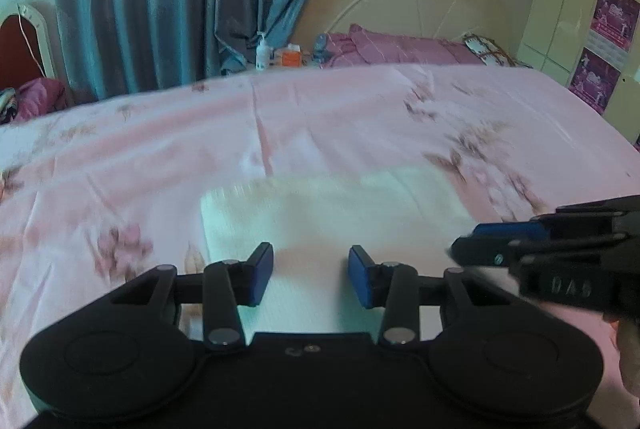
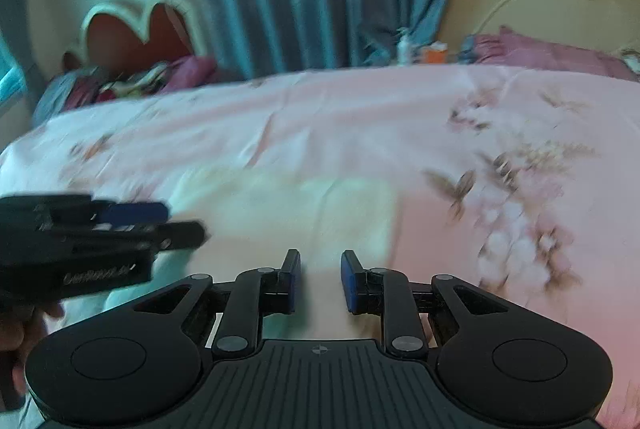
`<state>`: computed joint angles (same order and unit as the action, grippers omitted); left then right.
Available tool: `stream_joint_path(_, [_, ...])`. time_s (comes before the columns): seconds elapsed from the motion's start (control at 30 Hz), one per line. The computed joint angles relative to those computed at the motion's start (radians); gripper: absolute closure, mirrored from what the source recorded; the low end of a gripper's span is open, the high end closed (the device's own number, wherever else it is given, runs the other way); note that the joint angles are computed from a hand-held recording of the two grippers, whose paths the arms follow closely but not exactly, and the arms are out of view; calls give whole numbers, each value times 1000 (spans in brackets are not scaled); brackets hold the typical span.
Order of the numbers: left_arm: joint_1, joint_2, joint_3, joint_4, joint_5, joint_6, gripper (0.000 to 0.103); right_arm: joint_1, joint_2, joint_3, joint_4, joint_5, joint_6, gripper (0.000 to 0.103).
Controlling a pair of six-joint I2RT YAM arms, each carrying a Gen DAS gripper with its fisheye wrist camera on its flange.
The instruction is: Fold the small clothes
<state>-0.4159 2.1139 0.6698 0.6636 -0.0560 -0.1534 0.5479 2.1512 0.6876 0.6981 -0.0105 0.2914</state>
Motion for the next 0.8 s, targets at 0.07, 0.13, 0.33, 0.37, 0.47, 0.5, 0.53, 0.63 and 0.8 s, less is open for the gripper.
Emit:
stream_joint_path(0.07, [-33, 15, -37, 28, -28, 10, 63, 23, 20, -11, -6, 33, -33, 80])
stream_joint_path(0.13, [-58, 11, -99, 93, -46, -8, 63, 16, 19, -47, 23, 42, -18, 80])
stream_joint_path(0.33, [-84, -127, -323, 201, -42, -99, 63, -23, -126, -294, 168, -54, 98, 80])
stream_joint_path(0.37, [-87, -136, -367, 234, -45, -122, 63, -27, -141, -330, 184, -85, 116, 80])
stream_joint_path(0.47, [-113, -113, -456, 314, -85, -171, 63, -26, -131, -418, 260, -170, 187, 80])
stream_joint_path(0.5, [-112, -90, -478, 348, -79, -188, 63, -19, -115, -440, 296, -183, 205, 80])
stream_joint_path(0.53, [-104, -74, -489, 365, -69, -201, 63, -11, -91, -454, 335, -196, 222, 80])
stream_joint_path(0.63, [-91, -14, -504, 430, -47, -217, 63, 12, -43, -440, 349, -199, 248, 80])
stream_joint_path(0.8, [-68, -33, -483, 381, -11, -227, 65, 4, 57, -418, 453, -257, 265, 91])
